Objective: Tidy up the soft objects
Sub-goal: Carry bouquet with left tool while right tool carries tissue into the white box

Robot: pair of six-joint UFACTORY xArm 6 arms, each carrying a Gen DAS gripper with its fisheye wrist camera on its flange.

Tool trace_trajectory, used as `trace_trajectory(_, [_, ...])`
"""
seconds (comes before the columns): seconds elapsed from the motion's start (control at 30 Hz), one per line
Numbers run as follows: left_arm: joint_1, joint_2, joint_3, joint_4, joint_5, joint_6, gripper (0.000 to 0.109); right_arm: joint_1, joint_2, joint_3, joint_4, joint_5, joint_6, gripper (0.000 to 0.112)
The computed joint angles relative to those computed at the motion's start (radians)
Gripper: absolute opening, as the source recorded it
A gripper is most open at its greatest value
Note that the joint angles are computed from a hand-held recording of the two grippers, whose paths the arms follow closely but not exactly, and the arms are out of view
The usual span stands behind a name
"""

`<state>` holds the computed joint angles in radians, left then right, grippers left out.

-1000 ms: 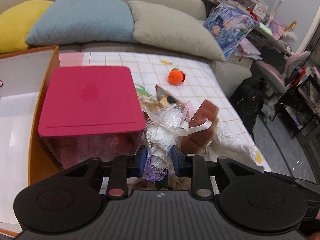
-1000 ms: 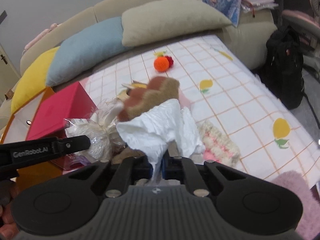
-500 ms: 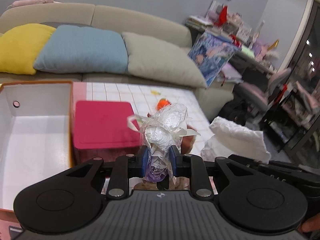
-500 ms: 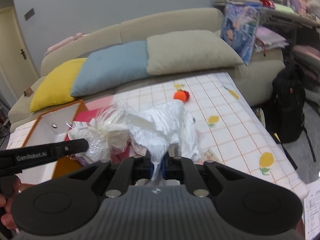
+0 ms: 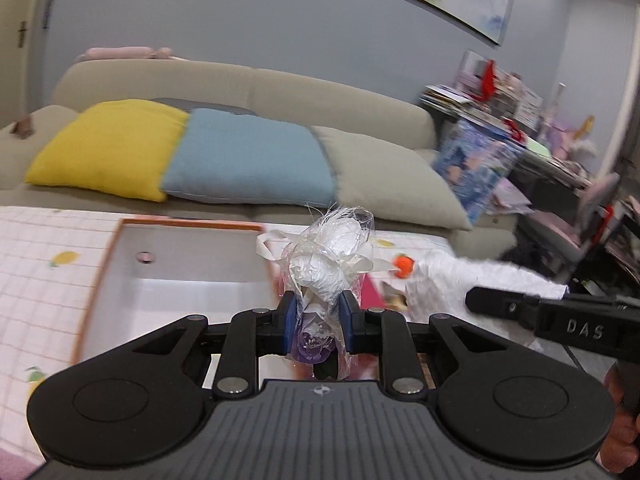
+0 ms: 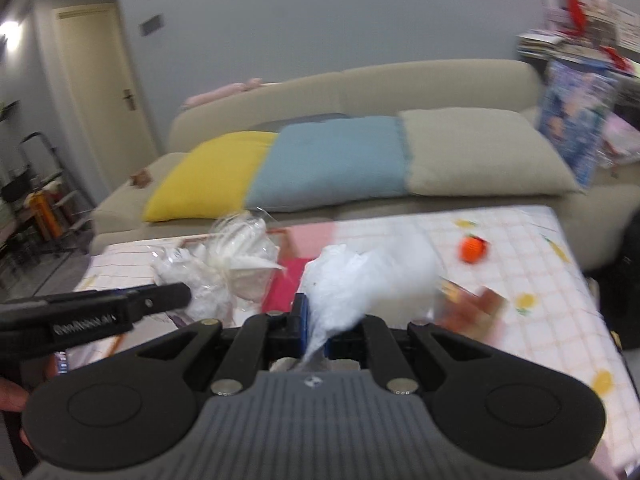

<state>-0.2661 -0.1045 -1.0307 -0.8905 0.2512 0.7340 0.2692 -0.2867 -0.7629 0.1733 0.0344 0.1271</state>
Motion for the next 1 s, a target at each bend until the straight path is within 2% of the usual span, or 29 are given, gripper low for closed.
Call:
trace_trajectory(0.17, [0.057, -0.004, 0.017, 0.063, -0.021, -0.070, 0.025, 0.100, 0.127, -0.155, 0.273, 0.007, -0.292, 0.005])
trace_trajectory(0.27, [0.096, -0.014, 0.032, 0.089, -0.029, -0.090, 0.025, 0.143, 0.189, -0.242, 0.383, 0.022, -0.422, 0.005])
trace_trajectory(0.37, [0.128, -0.003, 0.038, 0.247, -0.040, -0.237, 0.025, 0.168, 0.259, -0.333, 0.452, 0.064, -0.491, 0.005])
trace_trajectory(0.4, [0.138, 0.000, 0.040, 0.314, -0.037, -0.293, 0.025, 0.170, 0.277, -0.348, 0.453, 0.075, -0.492, 0.005])
trace_trajectory(0.47, [0.158, 0.022, 0.029, 0.439, -0.018, -0.380, 0.025, 0.174, 0.330, -0.392, 0.370, 0.104, -0.415, 0.005])
trace_trajectory(0.57, [0.188, 0.051, 0.002, 0.530, 0.045, -0.395, 0.025, 0.176, 0.413, -0.462, 0.308, 0.172, -0.353, 0.005])
trace_trajectory(0.63, [0.198, 0.080, -0.026, 0.644, 0.097, -0.432, 0.025, 0.172, 0.470, -0.516, 0.263, 0.250, -0.317, 0.005])
trace_trajectory(0.77, [0.207, 0.117, -0.073, 0.730, 0.204, -0.420, 0.025, 0.157, 0.568, -0.643, 0.248, 0.457, -0.319, 0.005])
trace_trajectory(1.0, [0.202, 0.181, -0.128, 0.848, 0.291, -0.433, 0.025, 0.138, 0.736, -0.880, 0.196, 0.730, -0.292, 0.005])
